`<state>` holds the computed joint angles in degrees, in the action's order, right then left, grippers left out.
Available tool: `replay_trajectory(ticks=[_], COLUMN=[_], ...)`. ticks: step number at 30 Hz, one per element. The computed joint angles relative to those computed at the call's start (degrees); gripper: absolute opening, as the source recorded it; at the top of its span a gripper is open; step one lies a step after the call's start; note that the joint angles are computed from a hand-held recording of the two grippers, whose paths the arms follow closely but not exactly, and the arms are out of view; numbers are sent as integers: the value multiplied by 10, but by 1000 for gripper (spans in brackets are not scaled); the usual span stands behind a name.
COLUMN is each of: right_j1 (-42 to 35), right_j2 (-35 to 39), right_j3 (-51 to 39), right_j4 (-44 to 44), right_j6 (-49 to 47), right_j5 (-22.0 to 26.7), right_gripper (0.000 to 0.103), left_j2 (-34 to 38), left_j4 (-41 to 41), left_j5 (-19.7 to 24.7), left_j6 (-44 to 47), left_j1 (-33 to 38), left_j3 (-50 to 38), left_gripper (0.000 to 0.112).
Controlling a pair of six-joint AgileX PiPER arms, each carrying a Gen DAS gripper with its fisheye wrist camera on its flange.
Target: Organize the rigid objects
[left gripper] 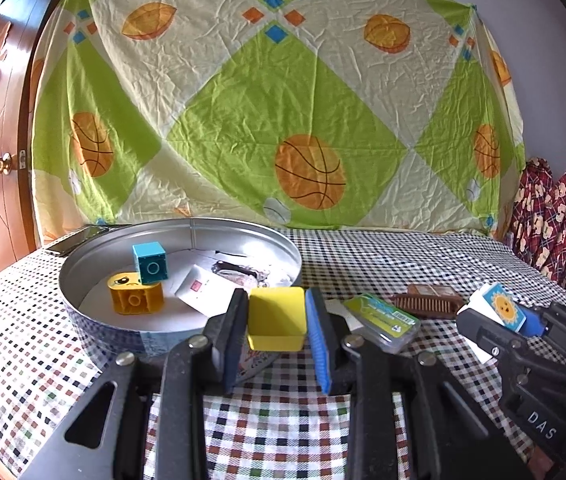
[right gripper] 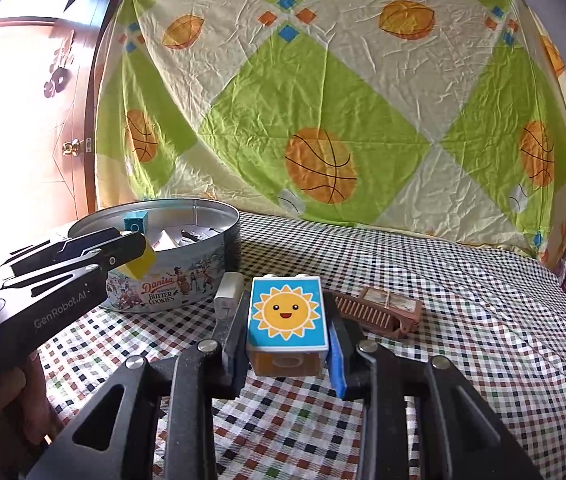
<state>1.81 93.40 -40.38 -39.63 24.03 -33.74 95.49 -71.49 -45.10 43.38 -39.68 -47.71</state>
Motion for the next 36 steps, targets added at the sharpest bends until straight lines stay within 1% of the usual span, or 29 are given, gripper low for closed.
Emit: replay_trajectory(ticks=[4, 12, 36], right_j1=[15, 35, 91], right_j2=[0, 0, 11], right_j3=[0, -1, -27], right_j4=[11, 22, 5], right_j6=[-11, -18, 15], right_j5=[6, 12, 42], right_gripper=[34, 34, 34], left_j2=[-2, 0, -34], left_j4=[3, 1, 35], left_j5=[-5, -28, -45], left_j6=[0, 9, -32], left_j1=[1, -5, 26], left_j3=[5, 9, 63], left_gripper=[29, 29, 29])
